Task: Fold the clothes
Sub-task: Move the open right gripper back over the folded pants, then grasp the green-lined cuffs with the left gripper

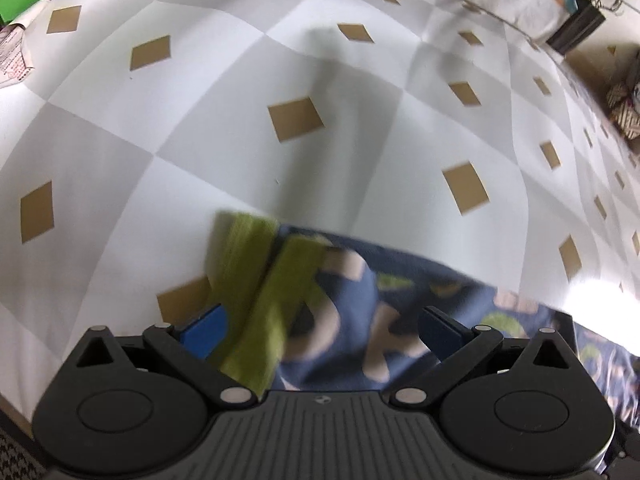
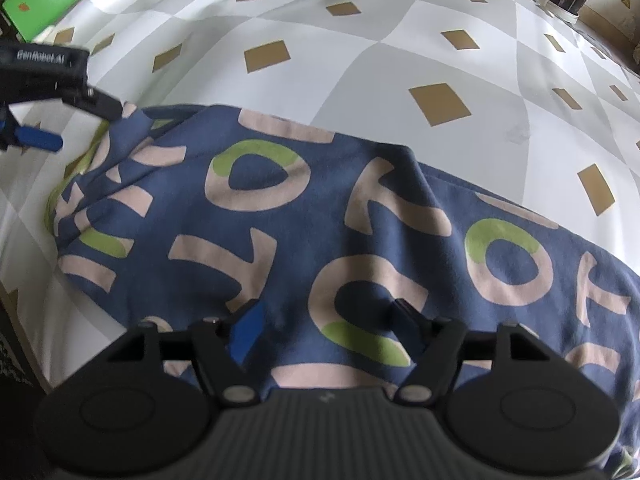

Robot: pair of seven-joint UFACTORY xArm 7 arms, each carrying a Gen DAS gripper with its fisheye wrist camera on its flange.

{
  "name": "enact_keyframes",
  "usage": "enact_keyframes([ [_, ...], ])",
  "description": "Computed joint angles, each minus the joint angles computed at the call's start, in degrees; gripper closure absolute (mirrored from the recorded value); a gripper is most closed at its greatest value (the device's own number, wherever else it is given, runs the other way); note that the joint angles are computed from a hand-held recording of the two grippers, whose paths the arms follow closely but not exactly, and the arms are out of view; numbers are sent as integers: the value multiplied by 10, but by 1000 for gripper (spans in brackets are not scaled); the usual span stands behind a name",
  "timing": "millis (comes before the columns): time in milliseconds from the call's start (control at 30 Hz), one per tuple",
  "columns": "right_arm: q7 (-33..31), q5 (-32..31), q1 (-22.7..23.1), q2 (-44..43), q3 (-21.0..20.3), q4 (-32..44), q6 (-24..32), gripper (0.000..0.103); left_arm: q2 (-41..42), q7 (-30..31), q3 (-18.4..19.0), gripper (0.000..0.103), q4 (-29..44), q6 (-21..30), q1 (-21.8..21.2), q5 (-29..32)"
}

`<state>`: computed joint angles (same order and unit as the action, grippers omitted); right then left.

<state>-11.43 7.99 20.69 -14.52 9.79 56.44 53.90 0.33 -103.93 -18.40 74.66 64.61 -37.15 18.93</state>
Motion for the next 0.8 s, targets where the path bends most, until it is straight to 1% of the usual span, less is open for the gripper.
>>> enact_keyframes([
  [167, 0, -16, 4, 1, 7, -5, -9, 29, -38, -37, 5, 14, -76, -86, 18, -19],
  [233, 2, -16, 5, 3, 7, -5, -11, 26, -47, -45, 3, 16, -96, -113, 27, -24],
  [400, 3, -18, 8, 6, 8, -4, -14, 23, -55, -44, -1, 16, -118, -149, 41, -27],
  [600, 8, -21, 9, 10, 9, 0, -11, 21, -50, -26, -2, 16, -129, -178, 47, -50],
  [733, 5, -20, 9, 11, 7, 1, -9, 21, -39, -3, -1, 18, -119, -172, 46, -60],
  [800, 6, -20, 9, 11, 8, 1, -9, 21, -33, 7, -1, 30, -108, -155, 43, -61],
])
